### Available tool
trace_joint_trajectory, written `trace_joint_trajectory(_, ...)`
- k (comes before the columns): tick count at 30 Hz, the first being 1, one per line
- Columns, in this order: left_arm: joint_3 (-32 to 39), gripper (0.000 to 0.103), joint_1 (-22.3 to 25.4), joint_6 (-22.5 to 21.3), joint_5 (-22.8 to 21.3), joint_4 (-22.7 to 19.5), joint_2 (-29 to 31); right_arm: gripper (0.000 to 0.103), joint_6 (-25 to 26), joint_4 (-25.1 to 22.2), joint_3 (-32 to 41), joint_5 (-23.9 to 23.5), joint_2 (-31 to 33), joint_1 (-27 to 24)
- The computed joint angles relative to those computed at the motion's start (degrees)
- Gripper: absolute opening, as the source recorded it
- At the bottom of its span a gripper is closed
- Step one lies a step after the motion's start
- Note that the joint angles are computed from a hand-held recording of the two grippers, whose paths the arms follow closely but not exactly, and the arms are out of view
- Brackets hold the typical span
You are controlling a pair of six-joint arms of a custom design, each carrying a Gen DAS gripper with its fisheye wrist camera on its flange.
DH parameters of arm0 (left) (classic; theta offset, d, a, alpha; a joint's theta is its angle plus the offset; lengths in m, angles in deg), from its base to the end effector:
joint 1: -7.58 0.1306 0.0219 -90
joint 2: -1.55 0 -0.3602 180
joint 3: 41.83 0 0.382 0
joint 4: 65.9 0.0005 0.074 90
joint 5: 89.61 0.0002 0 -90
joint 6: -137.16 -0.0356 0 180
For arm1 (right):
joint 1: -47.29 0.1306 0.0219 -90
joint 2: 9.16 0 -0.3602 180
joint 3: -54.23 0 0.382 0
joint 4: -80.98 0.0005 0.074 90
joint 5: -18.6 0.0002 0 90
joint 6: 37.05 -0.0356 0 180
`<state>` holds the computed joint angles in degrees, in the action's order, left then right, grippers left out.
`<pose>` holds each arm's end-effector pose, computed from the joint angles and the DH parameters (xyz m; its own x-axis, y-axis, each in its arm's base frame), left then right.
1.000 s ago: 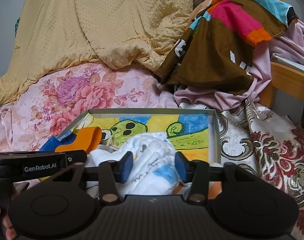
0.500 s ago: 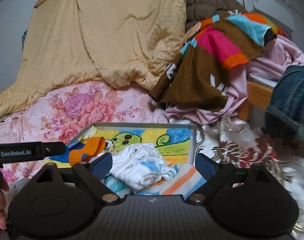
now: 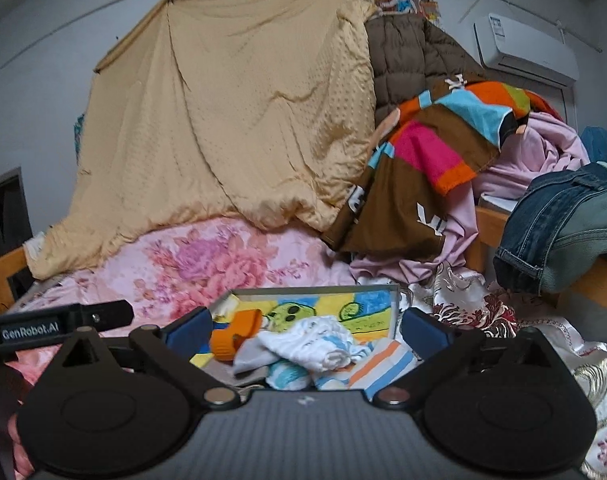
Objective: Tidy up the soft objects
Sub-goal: 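Pull both tools back from the tray toward the white cloth and socks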
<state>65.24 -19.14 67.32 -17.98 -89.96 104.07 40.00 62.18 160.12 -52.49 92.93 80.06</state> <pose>0.5249 -0.2523 0.4764 -0.3357 -0.1972 -0.9211 0.0487 0.9729 -0.2261 0.4963 0.3051 0.4801 -0.2679 0.0797 -0.9602 -0.1937 0.9718 0.1347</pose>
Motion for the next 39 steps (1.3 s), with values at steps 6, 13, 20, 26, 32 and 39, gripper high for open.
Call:
trace_joint_trajectory(6, -5.54, 0.102, -1.49, 0.69, -1.39, -0.05, -5.36, 0.103, 1.71, 2.85, -5.05, 1.27, -3.92, 2.76)
trace_joint_trajectory(13, -12.43, 0.102, -2.69, 0.66, -3.89, 0.4, -11.61, 0.103, 5.02, 4.89, -8.6, 4.56, -6.84, 6.12)
trace_joint_trajectory(20, -18.15, 0.102, -3.13, -1.23, -7.69, -0.21, -17.35, 0.103, 5.58, 5.5, -10.33, 6.2, -8.35, 8.22)
trace_joint_trajectory(26, -22.65, 0.102, -2.91, -3.42, -11.02, -1.81, -22.6, 0.103, 5.09, 3.73, -10.65, 6.24, -7.96, 9.87)
trace_joint_trajectory(32, -26.45, 0.102, -2.0, -1.88, -13.88, -5.62, -26.42, 0.103, 5.07, 2.29, -10.81, 4.76, -7.09, 11.25)
trace_joint_trajectory(39, -27.45, 0.102, -0.39, 3.04, -13.74, -11.15, -27.04, 0.103, 5.97, 1.85, -10.43, 5.07, -6.11, 11.83)
